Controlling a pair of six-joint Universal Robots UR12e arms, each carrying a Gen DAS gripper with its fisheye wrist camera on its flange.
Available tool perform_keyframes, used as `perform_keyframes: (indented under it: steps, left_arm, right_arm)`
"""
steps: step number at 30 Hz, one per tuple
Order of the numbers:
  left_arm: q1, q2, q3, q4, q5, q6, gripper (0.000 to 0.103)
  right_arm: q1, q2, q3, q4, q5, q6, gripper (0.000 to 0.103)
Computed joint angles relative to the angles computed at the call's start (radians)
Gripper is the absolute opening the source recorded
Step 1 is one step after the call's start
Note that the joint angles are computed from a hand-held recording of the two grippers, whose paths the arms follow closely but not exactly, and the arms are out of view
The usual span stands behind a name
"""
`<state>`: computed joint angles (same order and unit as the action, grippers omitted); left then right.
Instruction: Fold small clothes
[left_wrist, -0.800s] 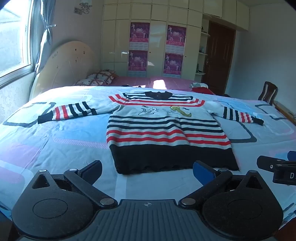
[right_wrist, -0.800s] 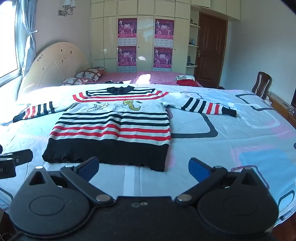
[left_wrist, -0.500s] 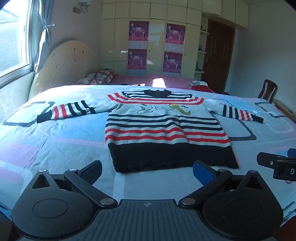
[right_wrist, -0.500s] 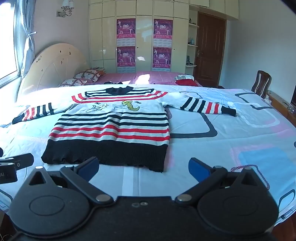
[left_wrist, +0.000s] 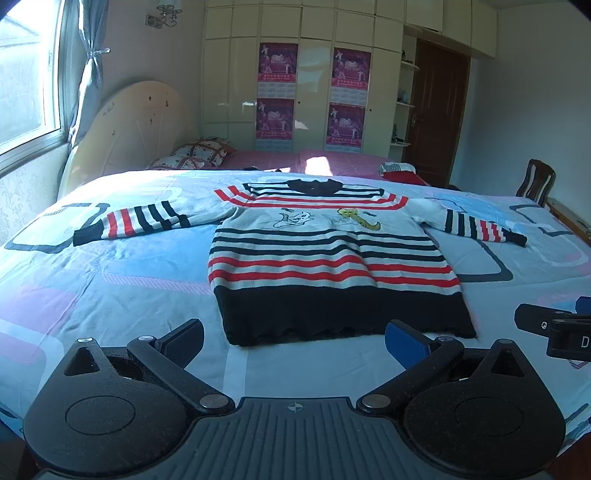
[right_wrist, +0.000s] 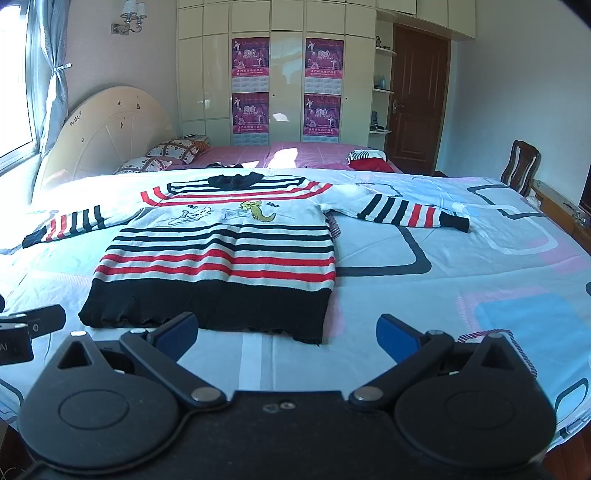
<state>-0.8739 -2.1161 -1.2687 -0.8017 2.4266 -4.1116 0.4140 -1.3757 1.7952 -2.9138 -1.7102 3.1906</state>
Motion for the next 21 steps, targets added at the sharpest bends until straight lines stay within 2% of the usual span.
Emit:
perform_keyframes:
  steps: [21]
  left_arm:
    - [-0.001, -0.002, 0.006, 0.003, 0.003, 0.018, 0.103]
  right_arm:
    - [-0.005, -0.001, 0.003, -0.007, 0.004, -0.002, 0.103]
